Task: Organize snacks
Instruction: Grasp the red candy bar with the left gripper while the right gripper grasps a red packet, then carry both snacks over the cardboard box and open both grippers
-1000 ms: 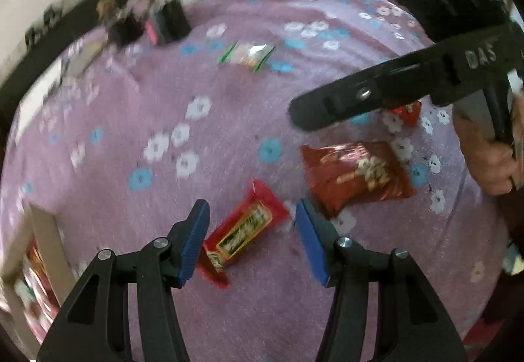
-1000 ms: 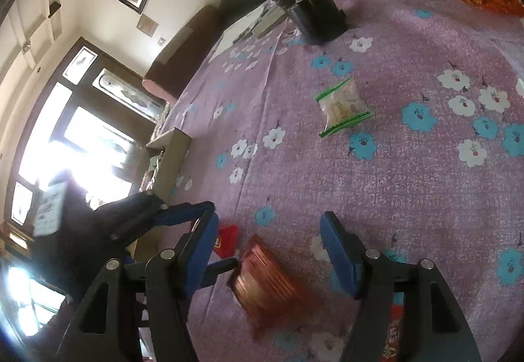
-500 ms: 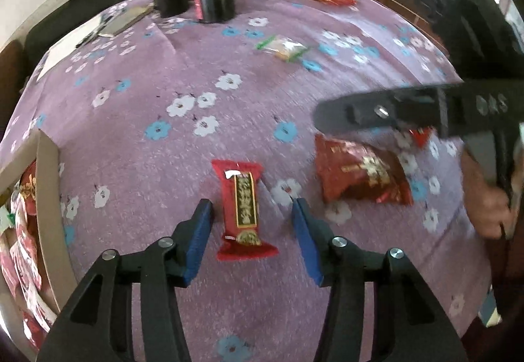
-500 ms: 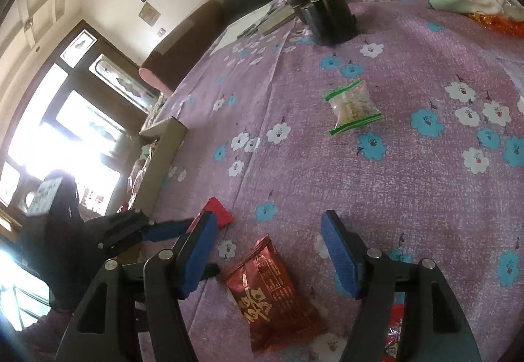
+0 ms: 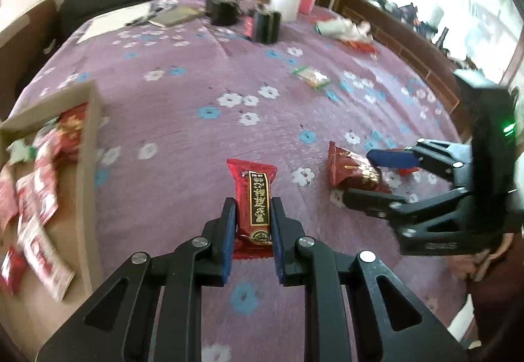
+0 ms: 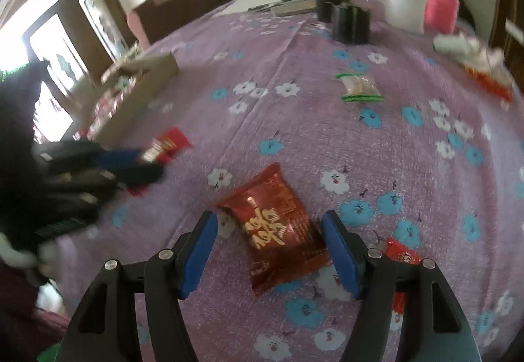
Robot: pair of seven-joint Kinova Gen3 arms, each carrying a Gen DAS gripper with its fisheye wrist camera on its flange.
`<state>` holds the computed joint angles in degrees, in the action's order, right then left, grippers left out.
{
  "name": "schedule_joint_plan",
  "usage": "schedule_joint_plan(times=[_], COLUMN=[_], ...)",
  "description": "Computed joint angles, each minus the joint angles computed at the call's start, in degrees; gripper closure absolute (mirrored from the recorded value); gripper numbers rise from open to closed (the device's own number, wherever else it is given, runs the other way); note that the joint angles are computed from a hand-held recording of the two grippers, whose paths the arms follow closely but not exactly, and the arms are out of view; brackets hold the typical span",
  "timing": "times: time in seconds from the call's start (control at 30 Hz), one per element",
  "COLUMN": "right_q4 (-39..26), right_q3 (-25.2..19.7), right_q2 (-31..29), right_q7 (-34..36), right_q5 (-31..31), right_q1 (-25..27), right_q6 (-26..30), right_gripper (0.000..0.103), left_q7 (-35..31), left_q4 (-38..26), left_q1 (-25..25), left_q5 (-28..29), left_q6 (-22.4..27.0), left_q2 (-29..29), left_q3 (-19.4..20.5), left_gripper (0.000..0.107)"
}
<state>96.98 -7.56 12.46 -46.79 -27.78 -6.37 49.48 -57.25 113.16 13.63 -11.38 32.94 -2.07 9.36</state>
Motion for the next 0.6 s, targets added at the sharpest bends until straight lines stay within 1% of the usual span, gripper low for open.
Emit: schedule_joint_plan(times=[0.07, 0.13, 0.17, 0.2, 0.27, 0.33, 0.5, 0.6], right_q4=[1.4, 2.6, 3.4, 3.9, 4.0, 4.5, 3.9, 3.1], right_q3=[-0.1, -0.1, 0.0, 0.1, 0.1, 0.3, -0.1, -0.5], right_q2=[-1.0, -2.0, -2.6, -3.1, -3.4, -4.0, -5.0, -5.7], right_q7=[-1.5, -2.7, -4.1, -4.8, -6.2, -8.1, -8.0, -8.5], right_q5=[2.6, 4.3, 6.0, 6.6, 7.0, 8.0, 5.0, 4.5], right_q1=[-1.9, -3.0, -4.0, -4.3, -4.5, -5.1, -4.6, -5.5], right_q6=[-2.8, -4.6, -6.0, -6.6, -6.5, -7.1, -5.8, -5.4], right_gripper=[0.038, 0.050, 0.059, 0.062, 0.063, 0.068, 0.069, 0.069], left_q7=[1.8, 2.5, 2.1, 1.8, 1.9, 1.9, 1.3, 0.9], left_q4=[2.4, 4.7, 5.7, 6.6, 8.9, 11.0, 15.1, 17.0], left_q1=[-0.4, -1.5, -2.2, -3.0, -5.0, -7.0, -12.5, -15.6], left_q5=[0.0, 1.1, 2.1, 3.1, 4.5, 5.9, 7.9, 8.5], left_q6=[-0.7, -1.5, -1.9, -2.2, -2.6, -2.6, -0.9, 0.3], left_q2=[-3.3, -6.3, -7.5, -8.9, -11.6, -14.3, -20.1, -22.6], left_q3=[-0.2, -0.4, -0.9, -1.3, -1.8, -2.4, -4.5, -5.9], left_gripper=[0.091, 0.090, 0.090, 0.090, 0.090, 0.090, 0.090, 0.090])
